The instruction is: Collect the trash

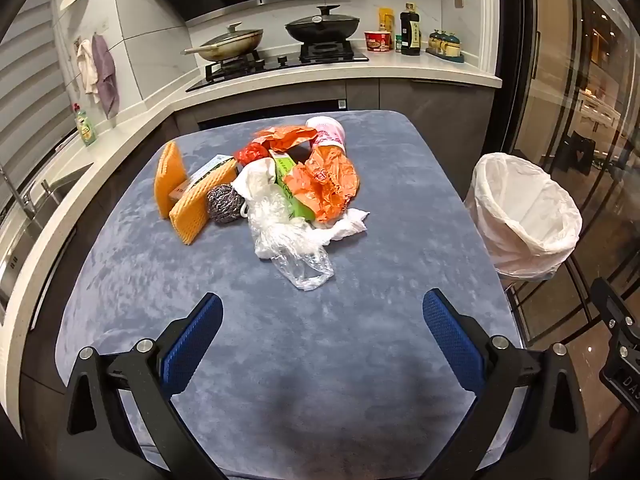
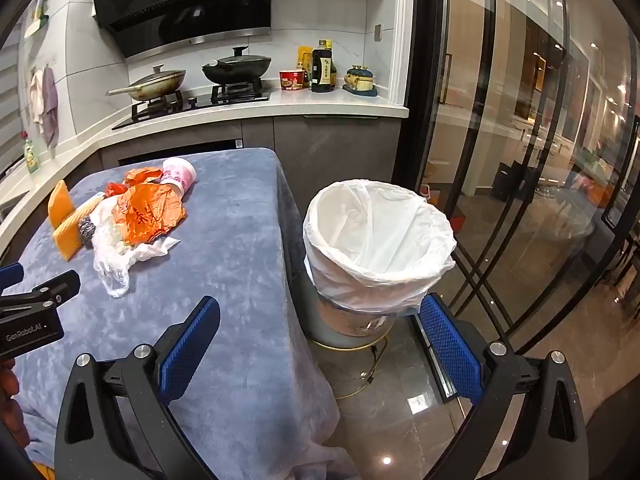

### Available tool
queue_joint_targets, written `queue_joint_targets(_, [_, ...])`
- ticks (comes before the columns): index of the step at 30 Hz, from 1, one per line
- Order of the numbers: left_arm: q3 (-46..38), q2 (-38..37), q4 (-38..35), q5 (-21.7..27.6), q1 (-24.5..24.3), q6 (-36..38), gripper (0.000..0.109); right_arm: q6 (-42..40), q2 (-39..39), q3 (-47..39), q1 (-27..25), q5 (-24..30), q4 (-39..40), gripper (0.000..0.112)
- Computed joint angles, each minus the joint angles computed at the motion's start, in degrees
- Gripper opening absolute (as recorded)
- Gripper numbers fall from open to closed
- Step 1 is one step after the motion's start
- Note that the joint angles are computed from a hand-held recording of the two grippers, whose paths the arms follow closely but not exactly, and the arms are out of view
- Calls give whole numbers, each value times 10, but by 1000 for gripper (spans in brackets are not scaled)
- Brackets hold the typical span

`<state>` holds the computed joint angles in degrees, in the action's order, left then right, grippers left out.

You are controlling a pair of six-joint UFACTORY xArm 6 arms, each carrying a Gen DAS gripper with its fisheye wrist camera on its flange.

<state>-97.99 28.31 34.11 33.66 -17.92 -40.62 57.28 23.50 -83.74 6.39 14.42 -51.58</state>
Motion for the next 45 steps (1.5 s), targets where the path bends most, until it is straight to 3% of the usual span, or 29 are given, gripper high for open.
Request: queue_joint_targets(45, [27, -21, -2, -10, 6, 3, 96, -40, -11, 6, 16, -3, 5, 96])
